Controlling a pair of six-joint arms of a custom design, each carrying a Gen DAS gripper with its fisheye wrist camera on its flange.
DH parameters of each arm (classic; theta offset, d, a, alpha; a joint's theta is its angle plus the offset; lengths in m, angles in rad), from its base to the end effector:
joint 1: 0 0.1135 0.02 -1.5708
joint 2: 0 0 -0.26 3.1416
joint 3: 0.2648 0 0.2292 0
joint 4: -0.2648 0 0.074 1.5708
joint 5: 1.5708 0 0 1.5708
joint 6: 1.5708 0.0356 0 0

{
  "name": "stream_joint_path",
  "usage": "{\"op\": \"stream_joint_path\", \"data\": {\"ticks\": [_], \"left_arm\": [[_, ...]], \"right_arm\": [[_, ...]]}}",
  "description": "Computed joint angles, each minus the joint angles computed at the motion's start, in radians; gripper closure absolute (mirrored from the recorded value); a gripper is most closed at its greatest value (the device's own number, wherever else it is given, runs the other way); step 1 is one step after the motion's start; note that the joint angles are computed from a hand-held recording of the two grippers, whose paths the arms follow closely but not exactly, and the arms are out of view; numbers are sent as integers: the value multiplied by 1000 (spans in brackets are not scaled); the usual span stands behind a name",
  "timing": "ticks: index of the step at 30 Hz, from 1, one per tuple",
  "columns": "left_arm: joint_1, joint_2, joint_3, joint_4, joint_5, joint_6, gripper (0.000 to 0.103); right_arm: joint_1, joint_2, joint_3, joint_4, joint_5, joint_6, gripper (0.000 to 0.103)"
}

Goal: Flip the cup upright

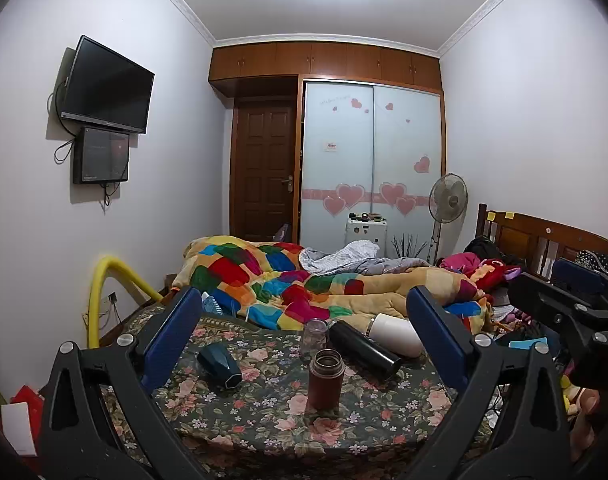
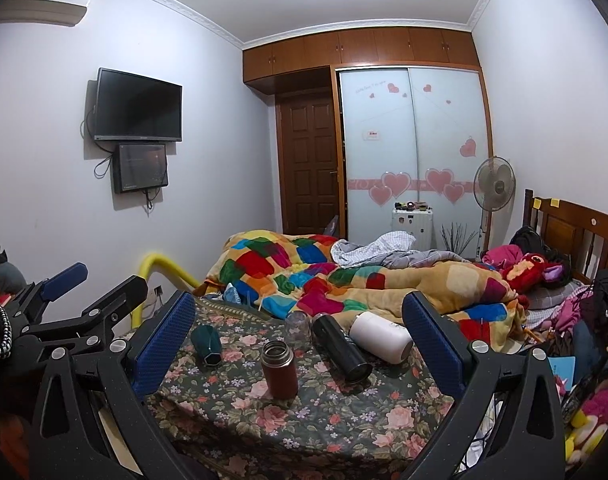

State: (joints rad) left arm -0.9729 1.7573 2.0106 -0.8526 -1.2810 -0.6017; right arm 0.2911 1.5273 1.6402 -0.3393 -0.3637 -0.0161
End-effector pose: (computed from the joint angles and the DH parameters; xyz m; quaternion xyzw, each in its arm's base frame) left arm 0.2178 -0.2592 0.4350 -0.1434 0.7484 0.1078 0.6386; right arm 0.3089 0.1058 0.4337 -0.2290 0.7433 0.2241 0.5873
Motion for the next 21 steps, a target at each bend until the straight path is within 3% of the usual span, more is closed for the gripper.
{"op": "stream_joint_path", "data": {"ticks": [21], "left_arm": [[6, 6, 17, 13, 26, 9, 0]], "right_arm": [[-6, 2, -3, 2, -4, -3, 0]]}}
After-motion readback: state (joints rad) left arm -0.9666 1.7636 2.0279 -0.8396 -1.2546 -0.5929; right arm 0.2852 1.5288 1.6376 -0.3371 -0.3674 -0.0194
